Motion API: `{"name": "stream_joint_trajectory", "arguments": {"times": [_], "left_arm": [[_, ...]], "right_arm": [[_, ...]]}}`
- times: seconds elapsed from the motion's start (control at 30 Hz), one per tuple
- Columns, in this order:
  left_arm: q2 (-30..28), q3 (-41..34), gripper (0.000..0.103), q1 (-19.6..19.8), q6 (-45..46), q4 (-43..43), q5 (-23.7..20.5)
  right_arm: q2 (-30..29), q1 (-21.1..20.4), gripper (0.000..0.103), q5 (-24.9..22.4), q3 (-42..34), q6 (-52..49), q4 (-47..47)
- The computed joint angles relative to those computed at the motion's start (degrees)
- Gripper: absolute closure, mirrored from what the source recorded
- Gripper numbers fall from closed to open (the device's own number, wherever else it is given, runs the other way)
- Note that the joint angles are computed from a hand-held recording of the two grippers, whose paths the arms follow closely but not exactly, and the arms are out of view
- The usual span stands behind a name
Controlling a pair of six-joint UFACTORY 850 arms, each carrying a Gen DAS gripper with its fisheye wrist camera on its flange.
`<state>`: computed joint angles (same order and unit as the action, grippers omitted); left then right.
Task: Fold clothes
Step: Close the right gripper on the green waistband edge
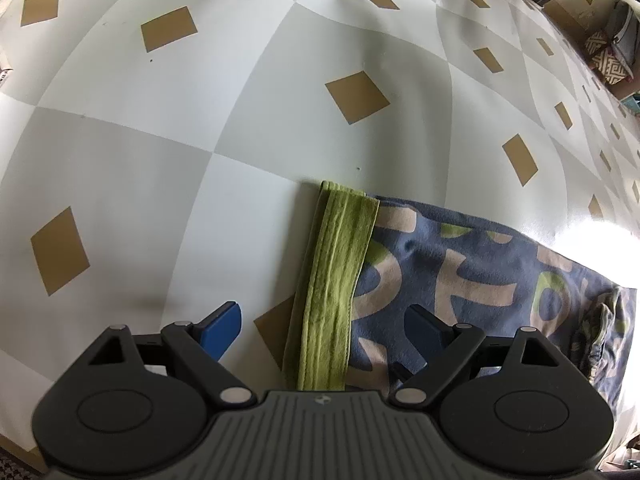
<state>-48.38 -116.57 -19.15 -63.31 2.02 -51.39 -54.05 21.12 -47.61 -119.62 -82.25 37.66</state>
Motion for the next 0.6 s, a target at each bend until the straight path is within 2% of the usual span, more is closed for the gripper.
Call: {"name": "stream_joint_trajectory", "arguments": {"times": [0.1, 0.17, 0.23, 0.33, 0.47, 0.6], "left_arm": [[0.2, 0.3, 0.015, 0.2, -0.1, -0.4, 0.7], [0.1, 0.3, 0.015, 0.2, -0.1, -0.5, 0.8], [0.1, 0.3, 0.015, 0.3, -0.1, -0.6, 0.9], [0.1, 0.4, 0.015, 0.3, -0.1, -0.8, 1.1], [0.4, 1.0, 0.015, 0.5, -0.6, -1.3, 1.9], [0.9, 1.9, 0.015, 0.6, -1.3, -2.2, 3.6]], "right_arm": [[0.7, 0.3, 0.035, 2.5, 1.8, -2.7, 1.0], [1.0, 0.2, 0.039, 3.4, 2.7, -4.0, 2.2], [1.4, 0.2, 0.051, 4.9, 3.8, -4.8, 3.5], [1.4, 0.0, 0.064, 5.8, 3.8, -3.5, 4.1], [-2.4, -1.0, 0.075, 0.5, -3.6, 10.1, 2.7], [-9.6, -2.9, 0.079, -9.5, -16.8, 26.4, 2.3]]}}
